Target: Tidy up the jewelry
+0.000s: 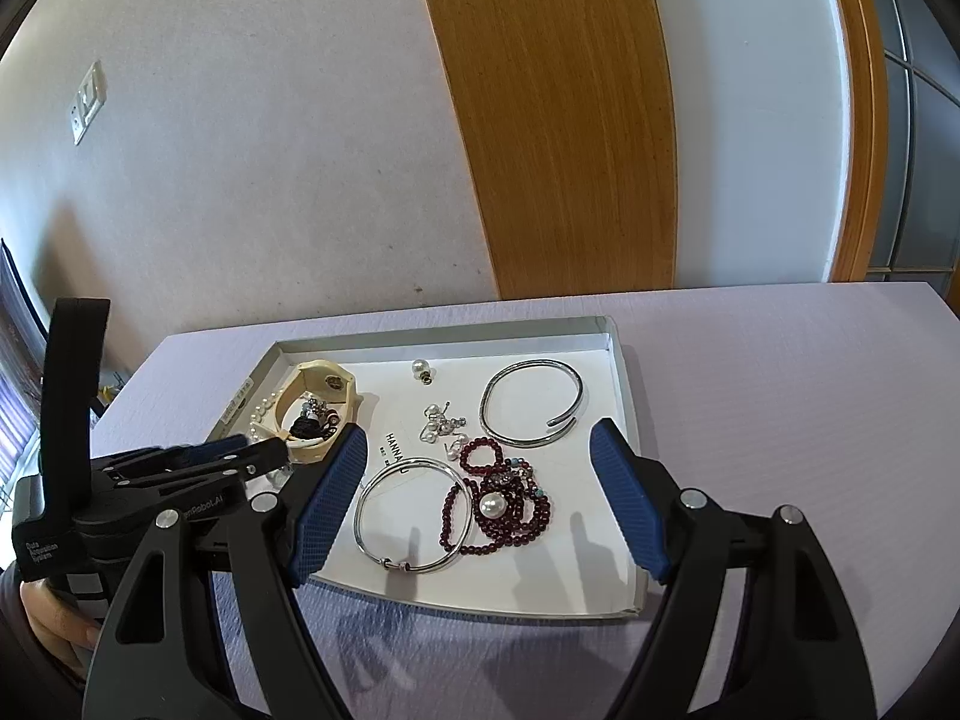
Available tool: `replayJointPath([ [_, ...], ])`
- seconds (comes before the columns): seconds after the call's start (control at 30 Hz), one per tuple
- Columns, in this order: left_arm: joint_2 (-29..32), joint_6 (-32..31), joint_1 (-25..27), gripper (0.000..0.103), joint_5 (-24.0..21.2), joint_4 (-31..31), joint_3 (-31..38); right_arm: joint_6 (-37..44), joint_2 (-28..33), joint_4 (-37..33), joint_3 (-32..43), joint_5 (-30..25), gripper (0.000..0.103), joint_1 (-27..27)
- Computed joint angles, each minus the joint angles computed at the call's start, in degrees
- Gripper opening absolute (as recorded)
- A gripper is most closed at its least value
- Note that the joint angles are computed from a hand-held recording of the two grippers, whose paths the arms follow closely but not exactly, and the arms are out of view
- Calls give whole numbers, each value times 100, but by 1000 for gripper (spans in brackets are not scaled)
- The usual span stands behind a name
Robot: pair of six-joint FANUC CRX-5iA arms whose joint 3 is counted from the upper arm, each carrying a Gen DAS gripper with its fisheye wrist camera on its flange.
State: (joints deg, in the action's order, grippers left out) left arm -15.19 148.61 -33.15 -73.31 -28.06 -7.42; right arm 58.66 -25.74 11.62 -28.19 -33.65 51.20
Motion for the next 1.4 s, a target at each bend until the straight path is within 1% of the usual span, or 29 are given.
replayJointPath([
  [0.03, -7, 27, -29, 70, -10, -46, 16, -13, -3, 6, -6, 4, 78, 3],
  [0.1, -77, -2, -12, 78, 16, -15, -1, -4, -3, -11, -3, 9, 78, -4],
  [0.13, -104, -8, 4, 83, 18, 7, -7, -22, -1, 2, -4, 9, 78, 1],
  [0.27, -235, -16, -2, 90, 3, 7, -28, -177, -30, 158, -45, 4, 89, 37],
  [0.37, -317, 0, -14, 93, -73, 24, -44, -359, -86, 383, -109, 4, 95, 97],
  [0.57, -625, 137, -77, 98, -260, 72, -181, -376, -165, 440, -45, -219, 102, 182],
  [0.73, -894, 440, -338, 99, -606, -99, -224, -455, -281, 626, 0, -512, 102, 365],
  [0.83, -1032, 633, -579, 101, -801, -200, -240, -372, -313, 506, 154, -885, 102, 454],
  [0.9, -1091, 812, -842, 101, -917, -373, -233, -489, -364, 490, 179, -1094, 102, 510],
  [0.97, -1100, 946, -1139, 101, -1022, -592, -204, -430, -395, 206, 252, -1287, 102, 490],
  [1.03, -1165, 836, -1195, 101, -866, -595, -281, -445, -433, 135, 211, -1339, 102, 516],
  [1.1, -1196, 585, -1047, 101, -660, -409, -371, -557, -414, 225, 142, -1392, 102, 604],
  [1.17, -1223, 357, -902, 101, -521, -197, -445, -488, -330, 184, 181, -1471, 102, 644],
  [1.27, -1344, 92, -626, 101, -254, 126, -624, -424, -252, 216, 196, -1523, 102, 699],
  [1.3, -1448, -15, -453, 101, -106, 305, -745, -405, -236, 203, 204, -1533, 102, 695],
  [1.4, -1653, -185, -83, 101, 152, 672, -1009, -194, -180, -6, 282, -1571, 102, 576],
])
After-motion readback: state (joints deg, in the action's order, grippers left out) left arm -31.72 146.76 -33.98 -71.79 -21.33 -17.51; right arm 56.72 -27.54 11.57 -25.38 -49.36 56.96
